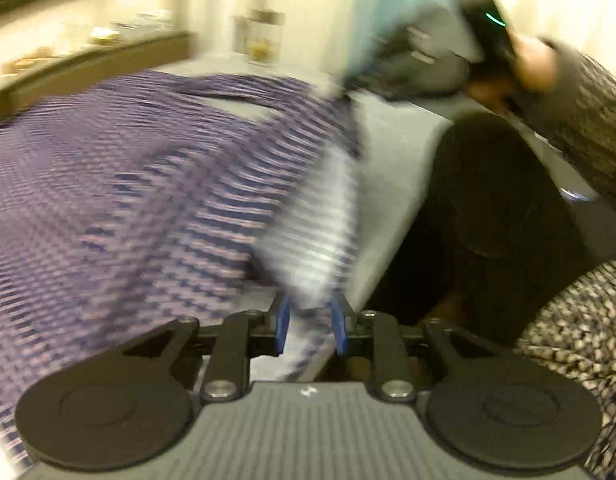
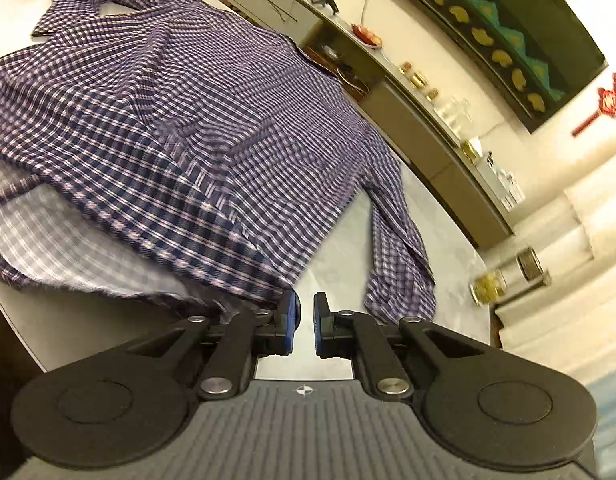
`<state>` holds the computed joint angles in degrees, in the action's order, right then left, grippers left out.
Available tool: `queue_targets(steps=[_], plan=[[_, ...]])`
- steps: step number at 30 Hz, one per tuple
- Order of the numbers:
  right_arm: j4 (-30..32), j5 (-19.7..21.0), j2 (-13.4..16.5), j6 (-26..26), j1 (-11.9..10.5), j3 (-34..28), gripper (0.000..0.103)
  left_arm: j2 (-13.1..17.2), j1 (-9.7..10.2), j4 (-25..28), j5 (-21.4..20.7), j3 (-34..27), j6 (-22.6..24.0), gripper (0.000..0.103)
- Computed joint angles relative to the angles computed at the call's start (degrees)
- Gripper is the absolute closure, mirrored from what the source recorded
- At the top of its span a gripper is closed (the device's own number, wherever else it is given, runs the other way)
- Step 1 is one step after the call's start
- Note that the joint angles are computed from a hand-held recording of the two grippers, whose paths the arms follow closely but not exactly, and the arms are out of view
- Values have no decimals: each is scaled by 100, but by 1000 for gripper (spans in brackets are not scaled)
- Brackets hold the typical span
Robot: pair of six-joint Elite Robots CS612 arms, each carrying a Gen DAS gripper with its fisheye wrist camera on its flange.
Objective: Fold clothes
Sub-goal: 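Grasp the hem with the left gripper while the right gripper tugs the hem flat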
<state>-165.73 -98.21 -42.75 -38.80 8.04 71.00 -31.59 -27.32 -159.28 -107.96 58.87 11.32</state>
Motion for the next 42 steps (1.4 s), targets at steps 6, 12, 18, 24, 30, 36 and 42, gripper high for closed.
queue_targets(steps=[6, 12, 18, 24, 30, 36, 42], plan=[[154, 832, -173, 0, 28, 289, 76, -401, -61, -112, 1468, 660, 468, 55], [350, 385, 158, -1000, 196, -66, 68, -211, -67, 137, 1951, 438, 767, 100], [945, 1393, 158, 218, -78, -581, 96, 60, 272, -66, 1397, -163, -1082, 103], [1377, 1607, 693, 2143, -243, -1440, 96, 439, 450, 684, 1449, -924, -2508, 98], [409, 2207, 239, 2061, -318, -582, 93, -45, 322, 90, 1800, -55, -2006, 60], [662, 1239, -2, 614, -53, -90, 65, -181, 60, 76, 2555, 285, -950, 56], [688, 121, 10, -98, 83, -92, 103, -517, 58, -283, 2943, 738, -839, 102]])
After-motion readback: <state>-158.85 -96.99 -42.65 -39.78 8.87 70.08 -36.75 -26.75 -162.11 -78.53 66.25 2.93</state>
